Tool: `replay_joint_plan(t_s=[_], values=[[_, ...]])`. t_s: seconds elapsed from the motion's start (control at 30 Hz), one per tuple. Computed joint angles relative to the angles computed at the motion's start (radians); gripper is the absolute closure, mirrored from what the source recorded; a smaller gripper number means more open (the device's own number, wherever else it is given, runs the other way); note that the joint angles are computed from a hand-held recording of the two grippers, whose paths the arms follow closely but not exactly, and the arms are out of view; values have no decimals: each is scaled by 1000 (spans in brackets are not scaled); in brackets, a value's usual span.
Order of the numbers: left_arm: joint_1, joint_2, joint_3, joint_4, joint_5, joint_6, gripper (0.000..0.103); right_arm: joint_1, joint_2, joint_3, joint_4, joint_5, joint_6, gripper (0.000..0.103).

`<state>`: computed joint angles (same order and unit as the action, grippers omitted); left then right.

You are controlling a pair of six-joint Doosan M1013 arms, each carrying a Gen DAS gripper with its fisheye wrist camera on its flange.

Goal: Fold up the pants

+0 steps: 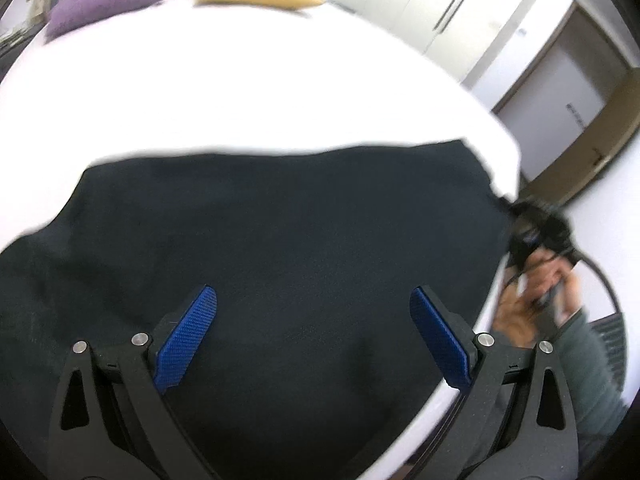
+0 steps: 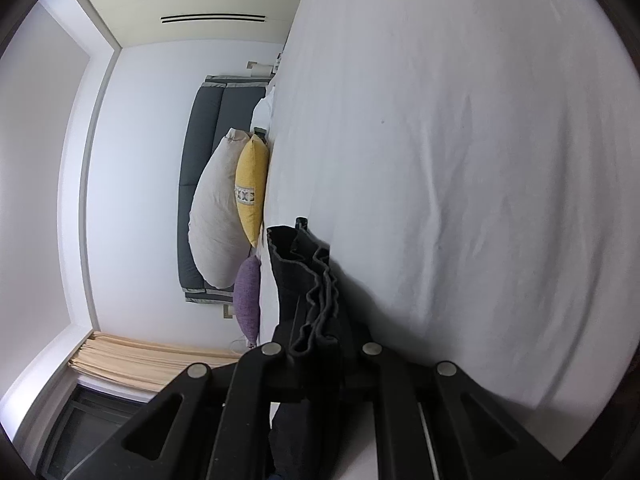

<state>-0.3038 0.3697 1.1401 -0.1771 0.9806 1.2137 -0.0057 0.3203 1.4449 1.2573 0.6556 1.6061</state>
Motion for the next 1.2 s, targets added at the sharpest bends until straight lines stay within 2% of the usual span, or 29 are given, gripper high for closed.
replay_joint_plan(t_s=[0.1, 0.2, 0.27, 0.33, 0.53, 0.67, 0.7, 0.77, 0.83, 0.87, 0.93, 1.0, 1.1, 1.2], values=[[-4, 63, -77, -77, 24, 53, 5, 4, 3, -7, -20, -6, 13, 94], [-5, 150, -175, -160, 62, 65, 5, 11, 3, -19, -95, -14, 54, 94], [-8, 186, -215, -181, 59, 61, 5, 15, 3, -28, -141, -13, 77, 94], [-13, 227, -271, -147, 110, 61, 6, 16, 6, -37, -171, -5, 89, 95], [1, 210, -219, -203, 50, 115, 6, 27, 10, -62, -267, -10, 159, 94], [-3, 196, -181, -192, 22, 127, 7, 51, 12, -113, -469, 7, 309, 93], [-3, 197, -178, -197, 17, 127, 7, 66, 16, -150, -577, 30, 357, 93], [2, 191, -163, -225, -4, 131, 7, 96, 22, -208, -703, 71, 358, 93], [7, 184, -142, -281, -39, 128, 6, 153, 37, -298, -818, 148, 234, 92], [20, 174, -121, -341, -69, 130, 6, 197, 46, -346, -877, 199, 115, 92], [55, 135, -43, -488, -164, 83, 10, 265, 48, -379, -952, 259, -76, 93], [78, 104, 17, -583, -220, 88, 10, 328, 50, -380, -1048, 302, -185, 93], [96, 73, 72, -651, -232, 100, 10, 402, 62, -361, -1213, 339, -225, 92], [106, 54, 114, -720, -248, 101, 10, 418, 62, -341, -1280, 320, -169, 92]])
